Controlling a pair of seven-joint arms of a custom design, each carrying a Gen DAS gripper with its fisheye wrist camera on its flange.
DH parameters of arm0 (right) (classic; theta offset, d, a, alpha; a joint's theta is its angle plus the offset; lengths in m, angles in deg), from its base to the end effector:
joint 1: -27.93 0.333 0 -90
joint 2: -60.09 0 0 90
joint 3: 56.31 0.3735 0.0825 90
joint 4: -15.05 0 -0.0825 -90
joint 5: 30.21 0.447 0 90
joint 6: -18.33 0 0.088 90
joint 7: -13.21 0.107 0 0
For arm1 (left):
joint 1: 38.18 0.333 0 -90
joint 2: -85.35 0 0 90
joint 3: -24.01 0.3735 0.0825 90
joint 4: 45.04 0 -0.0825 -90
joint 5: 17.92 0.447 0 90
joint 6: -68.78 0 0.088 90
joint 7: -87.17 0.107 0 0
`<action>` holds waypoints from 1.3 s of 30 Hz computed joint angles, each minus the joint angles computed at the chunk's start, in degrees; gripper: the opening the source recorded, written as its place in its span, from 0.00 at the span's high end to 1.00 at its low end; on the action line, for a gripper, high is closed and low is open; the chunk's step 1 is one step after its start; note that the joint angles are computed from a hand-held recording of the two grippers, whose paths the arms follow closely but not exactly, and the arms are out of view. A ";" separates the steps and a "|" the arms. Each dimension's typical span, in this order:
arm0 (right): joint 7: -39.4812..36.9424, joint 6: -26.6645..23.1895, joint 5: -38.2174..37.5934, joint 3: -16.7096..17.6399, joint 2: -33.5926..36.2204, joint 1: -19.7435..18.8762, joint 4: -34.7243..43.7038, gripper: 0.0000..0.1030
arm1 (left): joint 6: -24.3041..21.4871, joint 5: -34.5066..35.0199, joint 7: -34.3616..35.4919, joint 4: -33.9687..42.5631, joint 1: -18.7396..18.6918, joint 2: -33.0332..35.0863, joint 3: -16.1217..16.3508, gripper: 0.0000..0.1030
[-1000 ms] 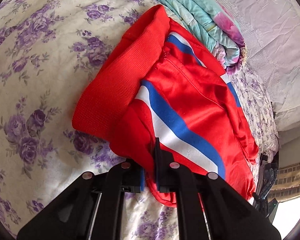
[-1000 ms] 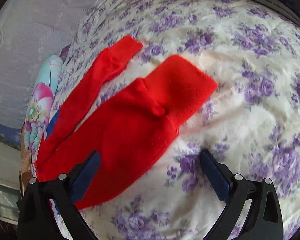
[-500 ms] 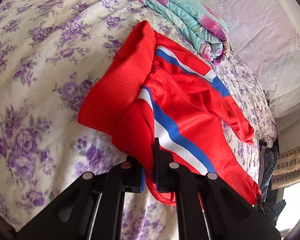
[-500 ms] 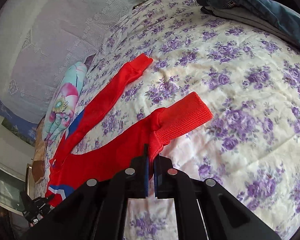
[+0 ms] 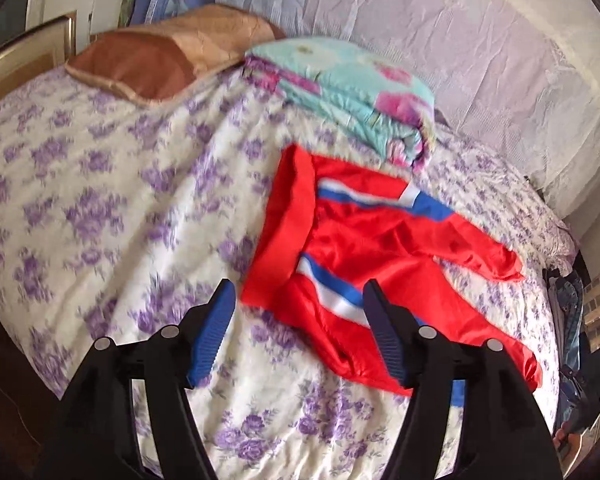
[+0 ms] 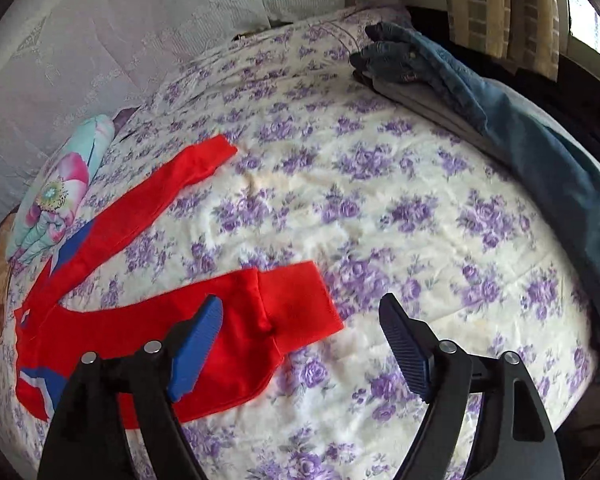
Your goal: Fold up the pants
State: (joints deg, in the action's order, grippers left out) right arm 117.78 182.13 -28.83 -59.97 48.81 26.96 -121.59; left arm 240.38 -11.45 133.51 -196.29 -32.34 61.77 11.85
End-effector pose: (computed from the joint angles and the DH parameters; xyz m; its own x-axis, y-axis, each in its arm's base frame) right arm 0.5536 -0.0475 0.4947 -0.2862 -0.9397 -0.1873 -0.7299 0.3404 -0.5928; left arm 0.4651 -0.0639 0.4790 0.3693 -0.8653 0.3388 -0.6196 -0.5010 -0.6042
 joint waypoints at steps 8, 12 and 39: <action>-29.21 -20.25 38.73 -5.29 25.29 7.78 32.98 0.18 | -12.21 -17.41 29.33 27.15 -9.88 24.78 10.01 0.34; -19.85 -26.10 34.52 -3.71 39.07 5.78 48.89 0.21 | -24.75 -7.76 22.25 41.10 -7.95 38.77 9.49 0.63; -14.01 -13.42 11.87 2.18 28.26 1.22 35.30 0.46 | -29.10 -2.09 36.79 47.76 -2.96 36.67 6.94 0.10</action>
State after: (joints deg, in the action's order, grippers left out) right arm 103.77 168.71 -16.96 -57.79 77.07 28.18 -86.28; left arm 211.28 -13.54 170.30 -148.52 -35.30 98.44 18.79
